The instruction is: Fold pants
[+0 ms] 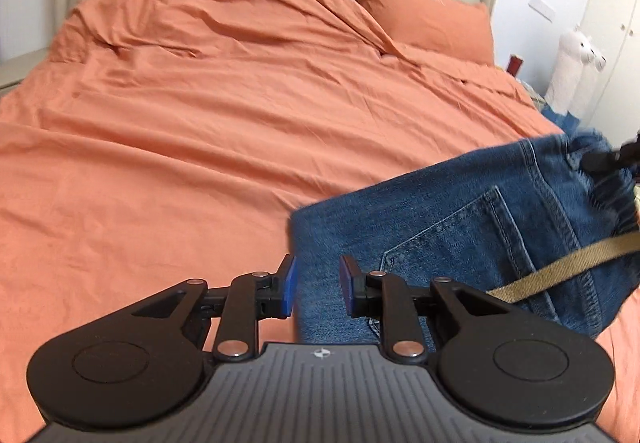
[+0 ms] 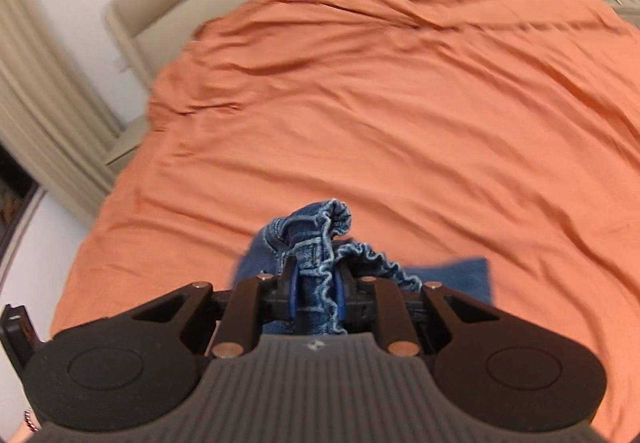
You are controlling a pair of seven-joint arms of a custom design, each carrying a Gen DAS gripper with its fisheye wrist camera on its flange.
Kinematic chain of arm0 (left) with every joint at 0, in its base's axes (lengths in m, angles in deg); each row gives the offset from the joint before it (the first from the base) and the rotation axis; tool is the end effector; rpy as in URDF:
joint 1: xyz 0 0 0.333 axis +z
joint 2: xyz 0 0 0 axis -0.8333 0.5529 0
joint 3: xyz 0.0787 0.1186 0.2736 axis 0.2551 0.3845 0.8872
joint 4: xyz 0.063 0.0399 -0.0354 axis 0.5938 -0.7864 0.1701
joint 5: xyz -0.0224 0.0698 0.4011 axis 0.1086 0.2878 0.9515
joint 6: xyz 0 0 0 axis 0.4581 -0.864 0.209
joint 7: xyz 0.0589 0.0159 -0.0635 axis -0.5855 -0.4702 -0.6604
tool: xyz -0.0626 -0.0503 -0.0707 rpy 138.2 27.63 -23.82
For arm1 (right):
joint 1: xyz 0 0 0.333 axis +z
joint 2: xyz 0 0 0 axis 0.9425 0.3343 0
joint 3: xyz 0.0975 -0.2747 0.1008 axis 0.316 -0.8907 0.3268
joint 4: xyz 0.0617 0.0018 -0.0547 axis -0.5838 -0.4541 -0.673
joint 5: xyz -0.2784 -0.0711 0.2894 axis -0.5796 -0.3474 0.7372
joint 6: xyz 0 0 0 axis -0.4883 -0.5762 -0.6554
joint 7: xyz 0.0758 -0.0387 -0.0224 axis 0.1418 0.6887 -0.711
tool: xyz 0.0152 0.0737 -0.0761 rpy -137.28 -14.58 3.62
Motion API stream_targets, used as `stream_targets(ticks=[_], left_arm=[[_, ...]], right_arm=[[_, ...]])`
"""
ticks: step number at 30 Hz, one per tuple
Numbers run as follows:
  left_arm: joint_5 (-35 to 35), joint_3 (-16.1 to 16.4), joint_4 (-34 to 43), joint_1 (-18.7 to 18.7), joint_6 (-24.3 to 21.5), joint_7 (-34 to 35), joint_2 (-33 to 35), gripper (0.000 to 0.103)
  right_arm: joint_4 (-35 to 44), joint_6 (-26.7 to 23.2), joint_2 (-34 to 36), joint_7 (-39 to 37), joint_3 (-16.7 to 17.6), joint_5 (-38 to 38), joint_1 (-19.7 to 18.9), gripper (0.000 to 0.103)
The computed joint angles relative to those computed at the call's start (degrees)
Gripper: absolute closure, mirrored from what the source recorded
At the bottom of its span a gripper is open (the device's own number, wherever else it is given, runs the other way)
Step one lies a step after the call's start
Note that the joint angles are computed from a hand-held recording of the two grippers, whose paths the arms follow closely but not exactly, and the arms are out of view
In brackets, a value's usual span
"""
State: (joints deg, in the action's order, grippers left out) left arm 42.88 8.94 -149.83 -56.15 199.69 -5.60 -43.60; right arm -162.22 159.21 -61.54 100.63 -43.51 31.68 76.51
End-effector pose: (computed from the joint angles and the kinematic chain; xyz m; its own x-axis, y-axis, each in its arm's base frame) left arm 0.4870 -0.1447 0.4710 0.2179 -0.9597 0.1773 -0.6624 -0.2789 -0.6953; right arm 0.6557 0.1114 0.5588 0.4496 -0.7950 -0.4073 -0.8126 -0.1746 -0.5561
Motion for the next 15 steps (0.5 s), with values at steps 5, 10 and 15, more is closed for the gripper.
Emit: stream_targets(ticks=[5, 10, 15], left_arm=[[5.46, -0.8, 4.86, 0.94, 1.11, -1.66, 8.1, 0.078], [11.43, 1.68, 9.4, -0.83, 0.2, -5.24, 14.86, 0.081], [11.18, 4.11, 11.23, -2.99, -1.44, -2.47, 17.53, 0.081]], right_arm=[[0.41, -0.37, 5.54, 0.88, -1.16, -0.8, -2.4, 0.09], [2.96, -0.2, 11.44, -0.37, -0.21, 0.13, -4.61, 0.09], [4.17, 0.59, 14.91, 0.56, 0.34, -1.25, -5.41, 0.087]])
